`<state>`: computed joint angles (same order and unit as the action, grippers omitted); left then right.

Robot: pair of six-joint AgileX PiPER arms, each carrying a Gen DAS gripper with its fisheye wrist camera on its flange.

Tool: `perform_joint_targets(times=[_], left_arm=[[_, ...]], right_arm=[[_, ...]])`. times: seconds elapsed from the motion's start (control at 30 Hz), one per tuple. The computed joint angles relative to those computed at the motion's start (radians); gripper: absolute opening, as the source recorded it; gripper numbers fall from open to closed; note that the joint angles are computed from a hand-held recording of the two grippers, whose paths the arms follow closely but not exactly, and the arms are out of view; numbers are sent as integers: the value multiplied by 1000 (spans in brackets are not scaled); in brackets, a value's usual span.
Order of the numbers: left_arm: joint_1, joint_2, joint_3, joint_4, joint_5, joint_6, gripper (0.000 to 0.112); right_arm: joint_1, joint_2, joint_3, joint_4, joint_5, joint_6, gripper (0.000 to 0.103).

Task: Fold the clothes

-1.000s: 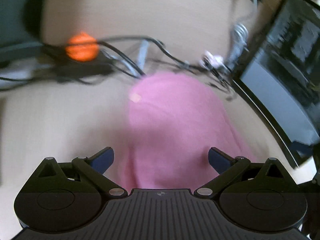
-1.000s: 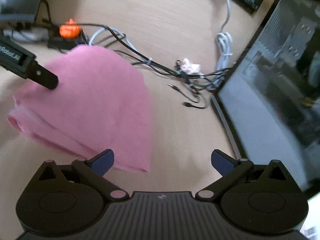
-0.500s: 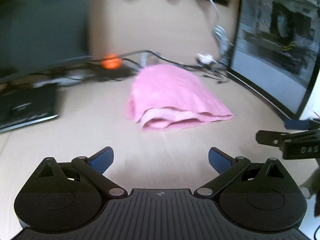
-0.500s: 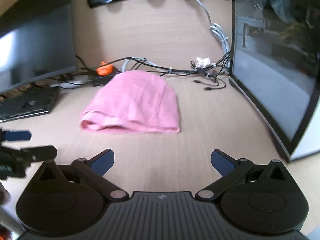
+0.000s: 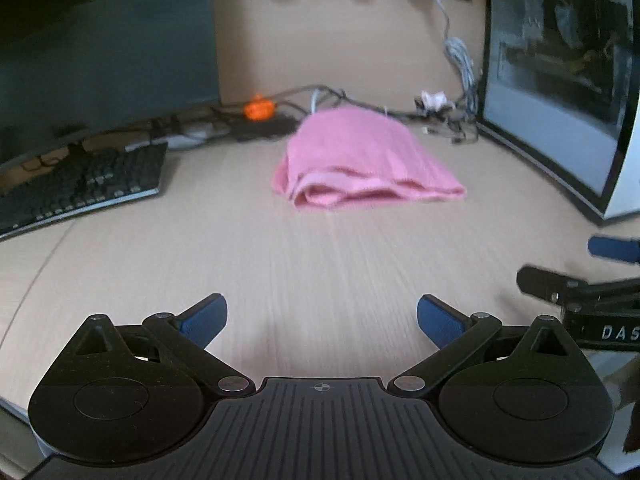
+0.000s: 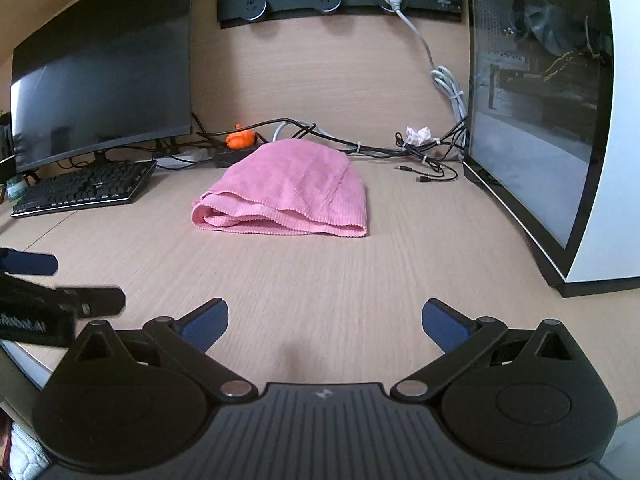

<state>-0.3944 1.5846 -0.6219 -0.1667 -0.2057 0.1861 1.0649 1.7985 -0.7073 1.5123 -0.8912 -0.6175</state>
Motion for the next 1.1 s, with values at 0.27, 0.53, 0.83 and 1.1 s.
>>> perform_joint_targets(times=[0.27,0.53,0.83,1.1], left_arm=[[-3,0,2,-43,12,33,103],[-3,-3,8,-33,9,32,103],[-4,4,-3,-13,22,16,103],[-19,10,-9,-5,18,6,103]], right_arm=[[-6,-12,13,-10,31,22,103],[-7,-10,6,4,48,11,103],[-6,-12,9,15,48,9,103],[-20,-20,24,1,59,18,103]])
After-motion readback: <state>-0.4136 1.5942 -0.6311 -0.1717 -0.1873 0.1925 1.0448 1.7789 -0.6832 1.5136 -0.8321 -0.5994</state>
